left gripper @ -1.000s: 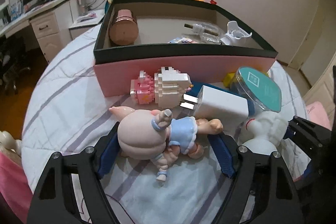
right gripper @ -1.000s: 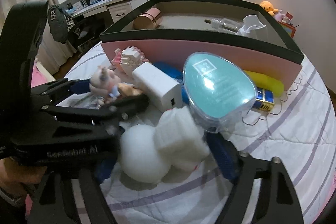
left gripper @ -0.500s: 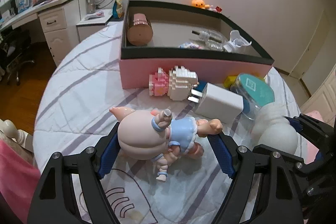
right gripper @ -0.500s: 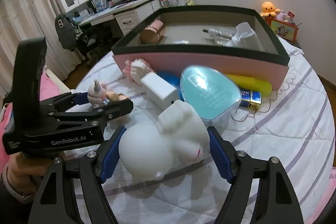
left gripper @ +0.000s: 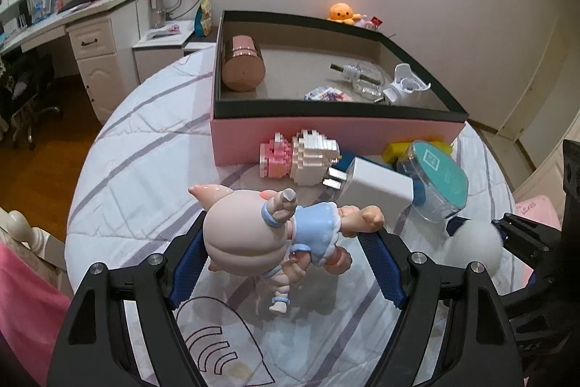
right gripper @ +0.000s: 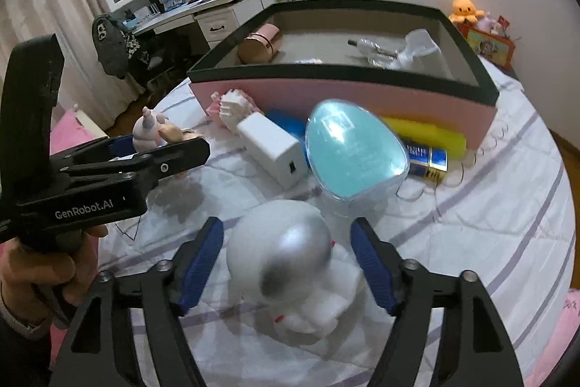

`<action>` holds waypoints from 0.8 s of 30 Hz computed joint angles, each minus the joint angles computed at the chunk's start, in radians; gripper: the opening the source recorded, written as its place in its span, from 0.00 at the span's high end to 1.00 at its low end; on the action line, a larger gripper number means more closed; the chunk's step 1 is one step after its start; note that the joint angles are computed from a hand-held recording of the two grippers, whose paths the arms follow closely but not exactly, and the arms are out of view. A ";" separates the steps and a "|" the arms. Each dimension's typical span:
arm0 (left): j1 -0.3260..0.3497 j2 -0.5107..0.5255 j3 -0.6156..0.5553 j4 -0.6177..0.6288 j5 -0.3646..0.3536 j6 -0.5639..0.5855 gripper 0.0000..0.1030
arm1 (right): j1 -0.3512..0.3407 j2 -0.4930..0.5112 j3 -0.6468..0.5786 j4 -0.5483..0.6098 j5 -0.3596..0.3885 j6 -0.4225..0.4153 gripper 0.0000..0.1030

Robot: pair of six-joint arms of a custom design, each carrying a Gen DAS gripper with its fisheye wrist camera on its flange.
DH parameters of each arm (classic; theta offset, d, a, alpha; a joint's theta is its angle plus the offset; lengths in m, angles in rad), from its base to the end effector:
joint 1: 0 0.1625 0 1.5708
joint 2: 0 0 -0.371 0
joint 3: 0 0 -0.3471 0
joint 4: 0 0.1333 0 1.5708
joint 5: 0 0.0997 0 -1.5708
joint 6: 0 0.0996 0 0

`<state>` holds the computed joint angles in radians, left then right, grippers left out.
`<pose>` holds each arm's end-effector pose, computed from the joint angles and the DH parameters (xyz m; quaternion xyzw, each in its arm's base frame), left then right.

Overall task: Organize rigid objects
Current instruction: 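Lift the baby doll with the left tool while the right tool lifts the white bunny, then carry the doll and bunny over the pink box while both tools release them inside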

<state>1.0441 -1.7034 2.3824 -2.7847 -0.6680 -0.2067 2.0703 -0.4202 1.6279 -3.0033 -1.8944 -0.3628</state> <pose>0.0128 -0.3988 0.3100 0.0245 0.8751 -0.3728 0.3075 0.3671 -0.4607 -0.0805 0.3934 -0.8985 0.1214 0.1521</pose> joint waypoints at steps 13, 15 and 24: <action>-0.009 -0.007 0.009 -0.009 0.003 0.000 0.22 | -0.021 -0.032 0.048 -0.023 0.023 0.002 0.42; -0.012 -0.009 0.010 -0.006 0.003 -0.002 0.22 | -0.021 -0.045 0.060 -0.025 0.043 0.002 0.42; -0.047 -0.026 0.001 0.004 0.031 0.002 0.22 | -0.011 -0.079 0.042 -0.018 0.109 -0.015 0.42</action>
<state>0.9971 -1.7294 2.3838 -2.7812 -0.6372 -0.2046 2.0596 -0.4989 1.6702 -3.0213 -1.7853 -0.3776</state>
